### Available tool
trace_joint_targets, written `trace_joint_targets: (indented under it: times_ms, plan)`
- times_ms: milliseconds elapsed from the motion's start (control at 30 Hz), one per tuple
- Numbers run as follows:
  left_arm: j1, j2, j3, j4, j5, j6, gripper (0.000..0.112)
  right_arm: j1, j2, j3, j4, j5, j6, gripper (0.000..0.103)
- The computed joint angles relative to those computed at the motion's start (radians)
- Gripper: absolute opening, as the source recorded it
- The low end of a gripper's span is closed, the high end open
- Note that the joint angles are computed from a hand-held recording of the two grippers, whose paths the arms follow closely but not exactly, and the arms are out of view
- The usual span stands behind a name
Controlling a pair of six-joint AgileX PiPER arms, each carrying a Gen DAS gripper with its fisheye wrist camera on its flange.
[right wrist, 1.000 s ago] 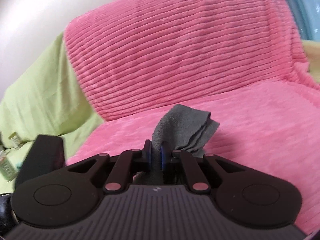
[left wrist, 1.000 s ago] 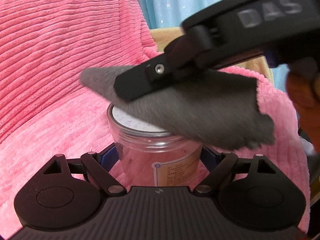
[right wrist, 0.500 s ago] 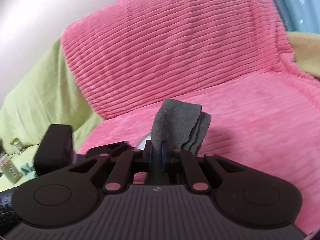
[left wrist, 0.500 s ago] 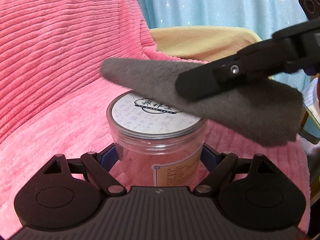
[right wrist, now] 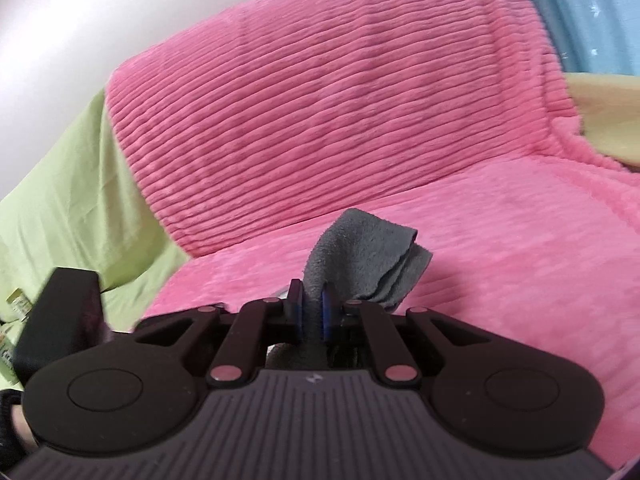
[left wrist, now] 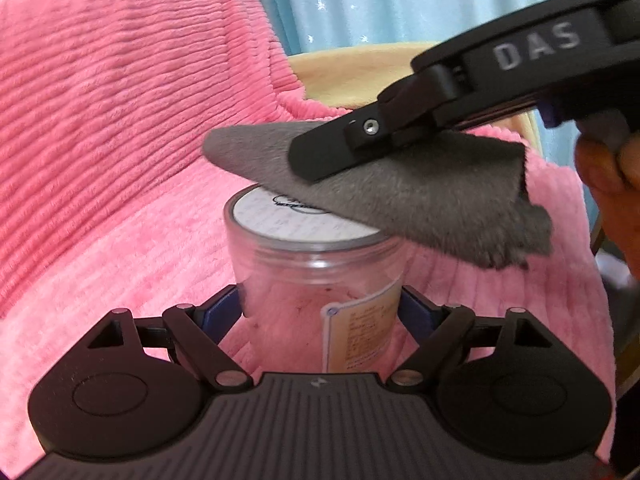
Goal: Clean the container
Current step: 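Wipe the jar lid with the cloth in the right gripper while the left gripper holds the jar, then tilt the jar with the left gripper to turn its base toward the cloth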
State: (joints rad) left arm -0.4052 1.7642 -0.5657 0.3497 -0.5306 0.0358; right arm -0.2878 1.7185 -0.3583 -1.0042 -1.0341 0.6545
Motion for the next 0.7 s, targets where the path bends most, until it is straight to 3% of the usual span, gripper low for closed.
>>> trace_joint_targets:
  times_ms: [133, 367, 567, 700]
  plan:
    - [-0.065, -0.055, 0.015, -0.138, 0.051, 0.141, 0.082, -0.038, 0.002, 0.006, 0.031, 0.003, 0.003, 0.006]
    - [-0.226, -0.019, -0.023, -0.518, 0.007, 0.532, 0.082, -0.046, 0.021, 0.01, 0.24, 0.07, -0.019, 0.007]
    - [-0.245, 0.028, -0.048, -0.513, -0.042, 0.507, 0.083, -0.092, 0.034, 0.063, 0.375, -0.021, -0.165, 0.007]
    - [-0.237, 0.059, -0.061, -0.481, -0.05, 0.438, 0.086, -0.122, 0.041, 0.071, 0.301, -0.099, -0.171, 0.007]
